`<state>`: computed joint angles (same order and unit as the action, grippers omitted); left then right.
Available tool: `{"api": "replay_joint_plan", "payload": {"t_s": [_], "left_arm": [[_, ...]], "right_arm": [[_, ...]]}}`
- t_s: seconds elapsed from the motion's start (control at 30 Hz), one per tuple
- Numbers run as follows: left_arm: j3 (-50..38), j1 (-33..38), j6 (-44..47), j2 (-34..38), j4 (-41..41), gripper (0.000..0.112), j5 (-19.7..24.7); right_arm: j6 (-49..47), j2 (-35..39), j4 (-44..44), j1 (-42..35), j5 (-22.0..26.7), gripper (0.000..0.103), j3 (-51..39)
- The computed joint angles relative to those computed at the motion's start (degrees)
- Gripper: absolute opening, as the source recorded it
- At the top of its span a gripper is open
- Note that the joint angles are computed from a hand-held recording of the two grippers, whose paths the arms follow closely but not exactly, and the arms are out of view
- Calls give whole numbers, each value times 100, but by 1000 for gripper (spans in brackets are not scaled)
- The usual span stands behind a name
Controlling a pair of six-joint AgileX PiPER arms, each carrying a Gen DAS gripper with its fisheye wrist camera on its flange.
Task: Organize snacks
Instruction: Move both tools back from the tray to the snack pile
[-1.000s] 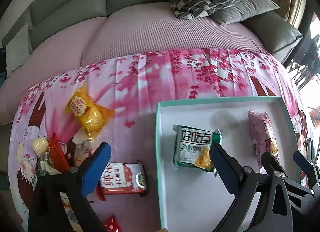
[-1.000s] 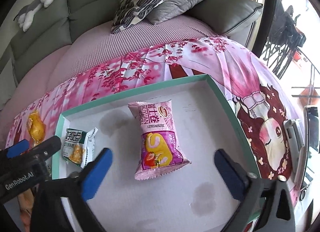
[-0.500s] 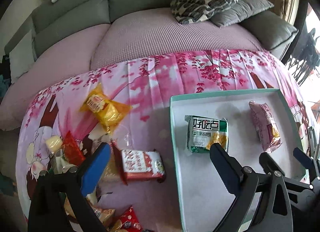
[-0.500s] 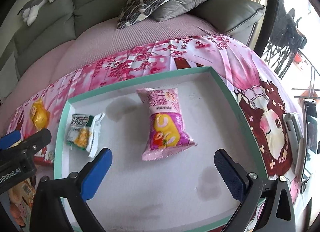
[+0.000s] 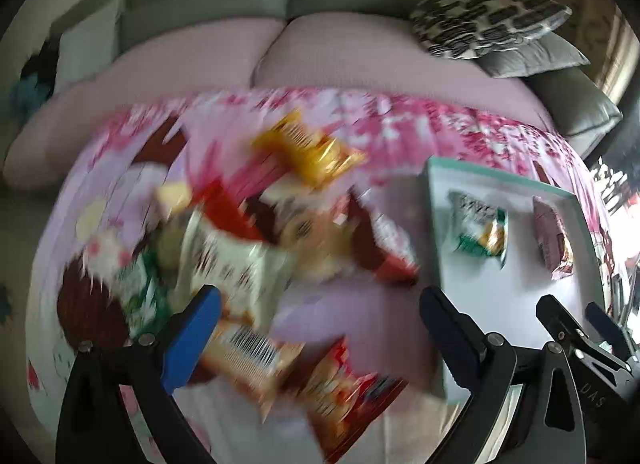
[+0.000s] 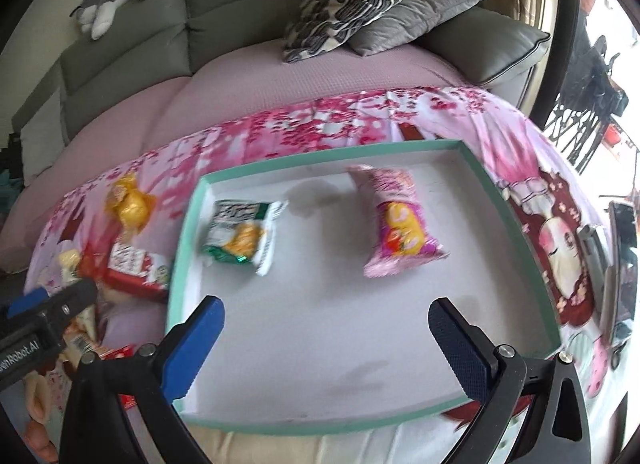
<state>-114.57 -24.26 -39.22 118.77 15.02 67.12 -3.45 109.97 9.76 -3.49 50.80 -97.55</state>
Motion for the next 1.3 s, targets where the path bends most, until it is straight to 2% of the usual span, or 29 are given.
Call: {"api": "replay_joint_plan", "payload": {"t_s": [0.2, 0.37, 0.6, 1.07, 1.3], "left_arm": [[1436, 256, -377, -838, -213, 99, -548], [2118, 452, -546, -1307, -354, 99, -882], [2814, 754, -743, -1709, -546, 99, -1071], [3038, 1147, -807, -1535, -1021, 99, -1048], [2744, 1263, -608, -1240, -1358, 99, -1054]], "right_arm": [[-65, -289, 29, 283, -125, 103, 443], [-205, -567, 86, 566, -258, 103, 844], [-743, -795, 413, 1052, -365, 103, 1128], [-1454, -427, 551, 1880, -316, 103, 1016], [-1484, -205, 482, 1968, -230, 98, 831]]}}
